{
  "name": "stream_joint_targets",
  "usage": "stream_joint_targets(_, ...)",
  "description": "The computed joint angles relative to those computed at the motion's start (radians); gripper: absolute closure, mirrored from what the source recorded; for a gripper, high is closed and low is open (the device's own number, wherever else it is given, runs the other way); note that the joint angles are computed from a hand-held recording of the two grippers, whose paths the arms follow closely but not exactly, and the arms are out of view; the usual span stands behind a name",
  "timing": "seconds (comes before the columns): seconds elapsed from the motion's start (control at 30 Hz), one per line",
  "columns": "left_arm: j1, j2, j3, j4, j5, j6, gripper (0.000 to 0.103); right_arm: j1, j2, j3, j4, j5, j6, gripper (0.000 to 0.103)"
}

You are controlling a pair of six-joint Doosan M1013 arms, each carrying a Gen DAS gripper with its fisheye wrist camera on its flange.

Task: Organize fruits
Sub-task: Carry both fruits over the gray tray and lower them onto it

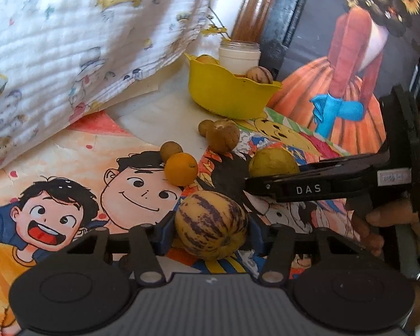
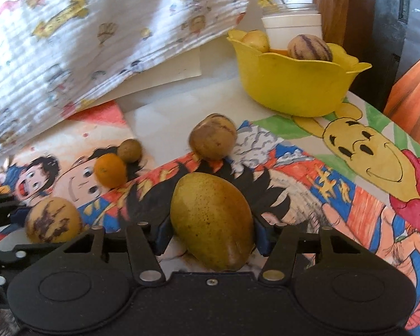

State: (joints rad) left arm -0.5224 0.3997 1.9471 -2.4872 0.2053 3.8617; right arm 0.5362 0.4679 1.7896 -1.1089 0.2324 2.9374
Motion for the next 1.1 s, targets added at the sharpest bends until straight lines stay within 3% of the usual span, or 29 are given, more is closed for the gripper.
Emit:
stream_joint_targets(0.07,-0.004,-0.01,0.011,-0.002,0.003,0.032,0.046,0.006,-0.007,0.004,0.067,-0.001,-0.08,0.044)
stream_joint_targets(0.13,-0.012,-0.021,0.022,-0.093,-0.002,0.137,0.046,0.008,-0.017,0.012,0.122,-0.01,-0.128,0.044)
stream_joint_targets(0.23,-0.019,-0.037,0.037,-0.185,-0.014,0.228,0.046,0.009,-0.039,0.033,0.117,-0.046,-0.084,0.044)
stream_joint_targets(0.37,-0.014,-0.065,0.058,-0.132,-0.007,0.151,0.046,0.016,-0.079,0.075,-0.168,-0.092,0.242,0.044)
stream_joint_targets(0.53,-0.026,-0.116,0.095,-0.233,-0.002,0.258,0.046,0.045,-0.145,0.133,-0.572,-0.087,0.67,0.044)
stream_joint_targets(0.7,-0.054,-0.166,0.133,-0.255,-0.001,0.289,0.046,0.086,-0.229,0.214,-0.852,-0.041,0.969,0.044)
stream_joint_targets(1.1,-0.122,-0.223,0.201,-0.026,0.022,0.05,0.046,0.233,-0.392,0.418,-0.766,0.181,1.011,0.044)
